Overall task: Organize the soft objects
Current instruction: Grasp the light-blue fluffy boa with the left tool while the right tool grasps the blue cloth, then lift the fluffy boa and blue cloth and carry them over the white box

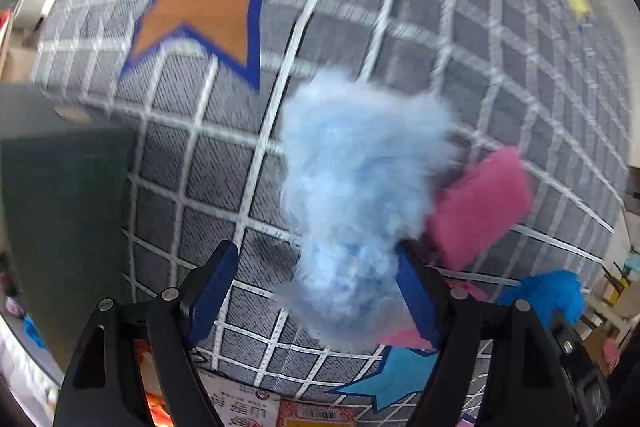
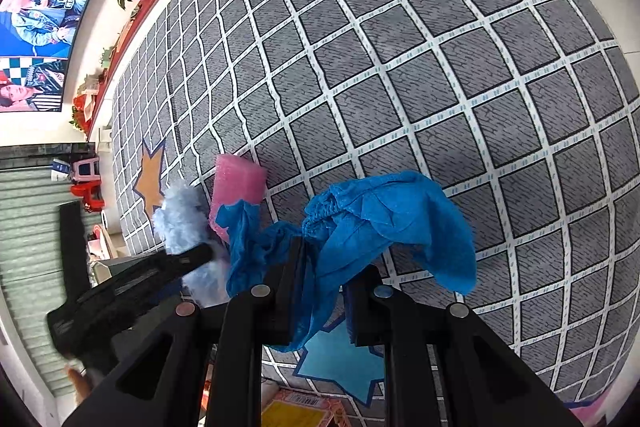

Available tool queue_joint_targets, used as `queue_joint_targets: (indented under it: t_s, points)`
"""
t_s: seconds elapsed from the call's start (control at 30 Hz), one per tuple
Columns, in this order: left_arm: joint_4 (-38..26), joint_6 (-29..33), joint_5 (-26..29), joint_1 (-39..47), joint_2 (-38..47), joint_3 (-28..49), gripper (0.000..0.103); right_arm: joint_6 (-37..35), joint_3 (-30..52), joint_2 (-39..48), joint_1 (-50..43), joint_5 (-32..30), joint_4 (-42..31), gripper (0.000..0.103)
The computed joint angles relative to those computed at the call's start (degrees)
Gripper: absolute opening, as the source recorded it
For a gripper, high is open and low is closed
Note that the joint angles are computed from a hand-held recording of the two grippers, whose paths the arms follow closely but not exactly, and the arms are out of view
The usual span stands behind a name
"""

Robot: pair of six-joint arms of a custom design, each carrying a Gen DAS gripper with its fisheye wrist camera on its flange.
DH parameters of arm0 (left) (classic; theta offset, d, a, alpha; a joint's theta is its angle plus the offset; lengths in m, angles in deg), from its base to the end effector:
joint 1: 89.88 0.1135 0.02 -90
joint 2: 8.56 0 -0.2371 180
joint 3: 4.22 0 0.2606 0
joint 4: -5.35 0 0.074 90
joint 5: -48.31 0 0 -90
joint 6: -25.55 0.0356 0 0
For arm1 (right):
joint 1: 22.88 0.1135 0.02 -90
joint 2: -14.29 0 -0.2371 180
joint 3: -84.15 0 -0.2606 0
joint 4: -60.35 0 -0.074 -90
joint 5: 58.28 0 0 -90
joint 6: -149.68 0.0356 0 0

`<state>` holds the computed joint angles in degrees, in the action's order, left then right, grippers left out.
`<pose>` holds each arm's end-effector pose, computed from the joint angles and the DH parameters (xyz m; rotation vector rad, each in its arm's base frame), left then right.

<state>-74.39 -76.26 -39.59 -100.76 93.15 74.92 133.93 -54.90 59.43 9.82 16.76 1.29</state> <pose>0.2800 -0.0552 0.1386 0.0295 -2.9236 -0.0095 0.1309 0.0950 0.1657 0.9652 2.8052 0.7983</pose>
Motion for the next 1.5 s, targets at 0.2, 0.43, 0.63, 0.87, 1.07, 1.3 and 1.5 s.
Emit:
queue_joint_targets:
  t_s: [0.2,0.43,0.63,0.87,1.07,1.3,1.5]
  points:
    - [5.1,-1.0,-0.4,-2.8,1.7,-0.7,0.085,0.5,1.3,2.9,2.2,1.3,1.2,0.019]
    - [6.1,0.4,-0.1,-5.9,1.6,1.1,0.022,2.4,0.5,2.5,4.3,2.8,0.7,0.019]
    - [5.6,2.5,2.8,-0.1,-3.0,-2.0,0.022,2.8,2.4,2.6,6.8,5.0,-1.6,0.019]
    - [1.5,11.3,-1.4,2.1,-12.4,-3.0,0.023,3.0,7.2,5.2,10.4,7.3,-4.4,0.019]
    - [-3.3,11.6,-0.2,-0.6,-19.0,-3.8,0.023,6.0,10.7,5.9,15.2,9.5,-7.1,0.019]
    - [-14.2,14.3,-0.6,0.2,-30.8,-2.3,0.023,11.5,18.9,8.6,24.7,16.4,-13.0,0.019]
    - [-18.4,20.6,-0.6,6.2,-41.0,-7.0,0.023,17.5,25.6,15.1,33.1,20.7,-16.2,0.019]
